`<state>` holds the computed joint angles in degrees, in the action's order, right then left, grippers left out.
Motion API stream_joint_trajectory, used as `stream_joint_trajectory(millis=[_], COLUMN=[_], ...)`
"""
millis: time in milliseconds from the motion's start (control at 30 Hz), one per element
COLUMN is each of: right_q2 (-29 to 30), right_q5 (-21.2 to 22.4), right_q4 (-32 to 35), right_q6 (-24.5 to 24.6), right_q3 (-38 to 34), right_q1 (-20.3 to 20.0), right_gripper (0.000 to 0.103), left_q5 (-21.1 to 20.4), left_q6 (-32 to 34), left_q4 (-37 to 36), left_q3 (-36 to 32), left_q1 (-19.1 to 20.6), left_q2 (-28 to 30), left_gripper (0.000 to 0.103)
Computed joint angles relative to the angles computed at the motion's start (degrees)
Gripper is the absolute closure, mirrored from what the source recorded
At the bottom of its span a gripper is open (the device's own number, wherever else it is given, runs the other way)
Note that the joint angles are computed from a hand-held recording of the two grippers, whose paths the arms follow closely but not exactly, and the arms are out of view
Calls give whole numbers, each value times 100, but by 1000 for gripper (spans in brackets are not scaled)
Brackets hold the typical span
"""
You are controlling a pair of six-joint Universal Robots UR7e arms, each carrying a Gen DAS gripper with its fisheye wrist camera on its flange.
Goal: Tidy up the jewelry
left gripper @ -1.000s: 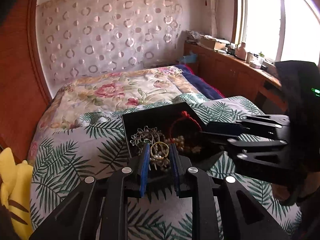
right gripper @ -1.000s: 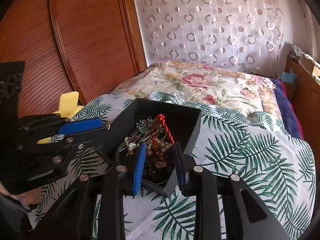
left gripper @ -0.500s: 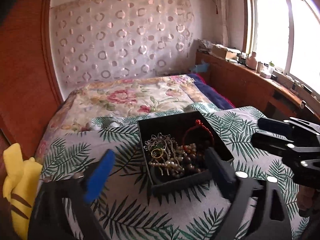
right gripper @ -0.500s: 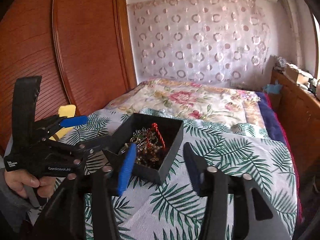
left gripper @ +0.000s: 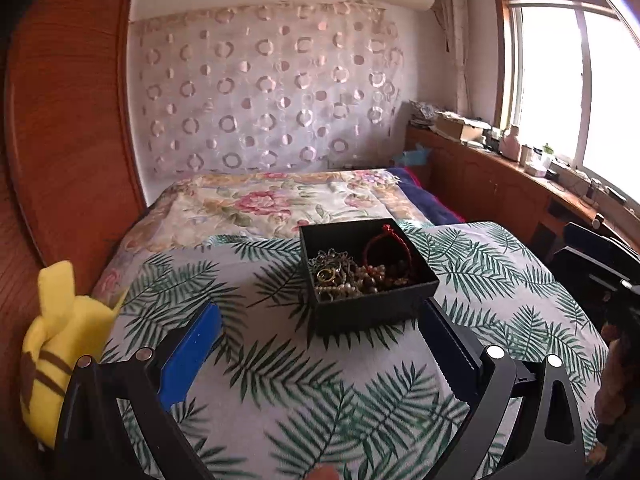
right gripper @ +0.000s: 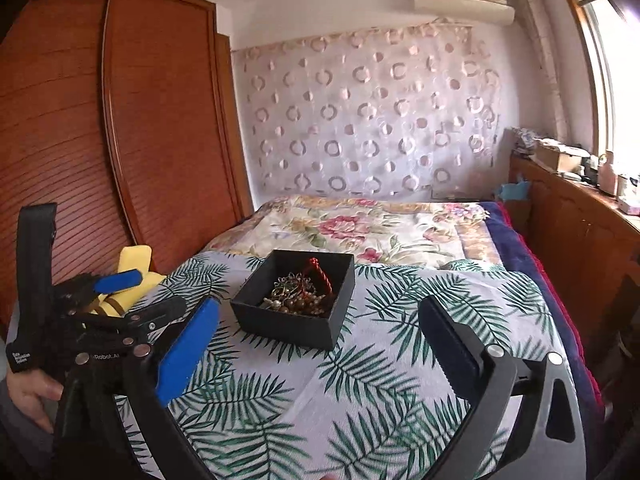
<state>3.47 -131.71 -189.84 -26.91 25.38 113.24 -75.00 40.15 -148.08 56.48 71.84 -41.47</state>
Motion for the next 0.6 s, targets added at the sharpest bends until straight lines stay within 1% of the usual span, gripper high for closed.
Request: stream_joint_trajectory(millis=[100, 167, 233, 333, 433, 533, 600], right_q2=[-24, -30, 10, -9, 65, 221, 240], right_q5=[-205, -292, -365, -411, -468, -583, -599], right_q4=[-346, -479, -492, -601, -644, -627, -642], right_q6=[-54, -61, -61, -60, -118, -223, -224], right_q3=[185, 279, 238, 363, 262, -2, -26], right_q1=[81, 110, 123, 120, 127, 152, 150], right_gripper=[3, 3, 3, 3, 3, 3, 3], left_q5=[9, 12, 39, 65, 61, 45, 31], left_q6=[-110, -142, -152, -112, -77, -13, 21], left_q4=[-188, -202, -267, -435, -521, -610, -655], left_q3=[337, 437, 521, 666, 755, 834, 877], left_q1=[17, 36, 49, 69, 96, 103, 90], left_q2=[-238, -334, -402, -501, -566, -613, -634], left_gripper=[8, 8, 8, 8, 8, 8, 8])
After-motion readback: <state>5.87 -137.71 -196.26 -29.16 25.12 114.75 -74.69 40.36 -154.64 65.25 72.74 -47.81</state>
